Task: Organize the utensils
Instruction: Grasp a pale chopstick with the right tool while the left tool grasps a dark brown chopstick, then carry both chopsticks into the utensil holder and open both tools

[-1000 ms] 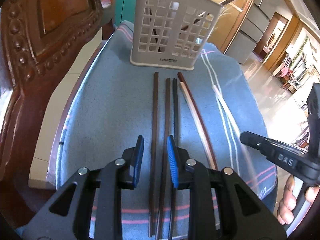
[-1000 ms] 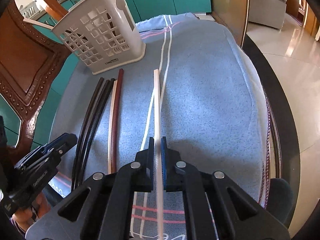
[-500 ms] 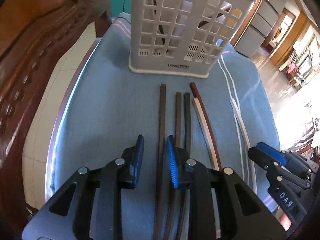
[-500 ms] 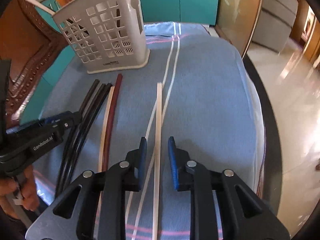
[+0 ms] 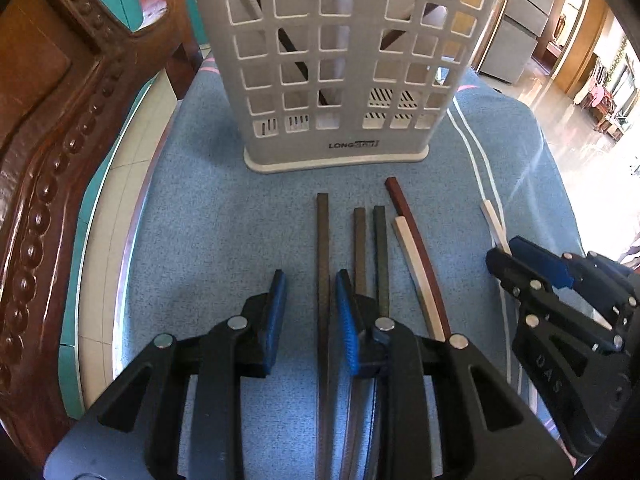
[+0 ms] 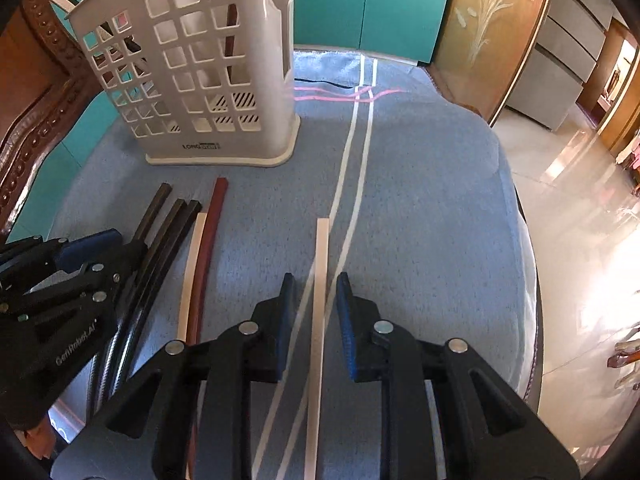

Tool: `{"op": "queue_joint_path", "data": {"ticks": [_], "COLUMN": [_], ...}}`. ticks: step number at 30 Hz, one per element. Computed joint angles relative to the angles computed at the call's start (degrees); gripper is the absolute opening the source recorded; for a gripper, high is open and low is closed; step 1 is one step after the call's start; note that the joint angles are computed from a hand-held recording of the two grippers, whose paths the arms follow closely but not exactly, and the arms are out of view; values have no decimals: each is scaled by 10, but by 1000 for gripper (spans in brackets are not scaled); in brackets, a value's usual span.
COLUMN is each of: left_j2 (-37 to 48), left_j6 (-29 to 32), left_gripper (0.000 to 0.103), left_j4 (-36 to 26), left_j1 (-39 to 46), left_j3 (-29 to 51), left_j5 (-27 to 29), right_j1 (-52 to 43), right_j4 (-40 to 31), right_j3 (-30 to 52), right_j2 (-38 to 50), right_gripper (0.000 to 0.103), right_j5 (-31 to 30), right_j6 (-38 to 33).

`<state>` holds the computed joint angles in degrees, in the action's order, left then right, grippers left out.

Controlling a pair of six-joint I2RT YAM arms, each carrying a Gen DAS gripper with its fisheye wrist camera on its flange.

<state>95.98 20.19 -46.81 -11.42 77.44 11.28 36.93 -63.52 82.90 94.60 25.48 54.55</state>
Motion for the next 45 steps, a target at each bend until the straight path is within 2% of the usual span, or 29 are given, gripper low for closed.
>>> {"op": "queue_joint_path", "data": {"ticks": [5, 7, 8, 12, 14, 16, 21, 30, 32, 39, 45], "left_j2": [-35, -43, -48, -65, -69, -80, -124, -216, -200, -212, -197], "left_j6": [-9, -15, -19, -20, -22, -20, -4, 29, 33, 45, 59], "left_gripper": [27, 26, 25, 7, 7, 7, 7, 7, 7, 7, 7], "left_j4": [11, 14, 16, 16, 0, -11, -30, -106, -128, -177, -220], "left_j1": [-10, -12, -12, -10, -2, 15, 57, 124, 134, 166, 187], "left_j3": [-35, -43, -49, -69, -68, -71, -66, -1, 46, 116, 184], "left_j5": [-6, -7, -6, -4, 6, 21, 52, 143, 163, 216, 256], "right_j1": [9, 13, 18, 31, 30, 37, 71, 145, 161, 212, 203], "right_j4": [3, 7, 8, 15, 26, 24, -26, -123, -149, -222, -234], "right_j3": [-6, -10, -13, -27, -38, -36, 18, 131, 162, 277, 371], "right_j2": [-2, -6, -10, -24, -42, -60, -87, -101, -95, -62, -27], "right_gripper": [22, 14, 7, 6, 6, 6, 6, 6, 6, 7, 7], "right_j5": [9, 6, 4, 4, -10, 0, 58, 149, 170, 232, 256], "right_j6": [8, 9, 13, 26, 32, 36, 42, 74, 80, 100, 41]}}
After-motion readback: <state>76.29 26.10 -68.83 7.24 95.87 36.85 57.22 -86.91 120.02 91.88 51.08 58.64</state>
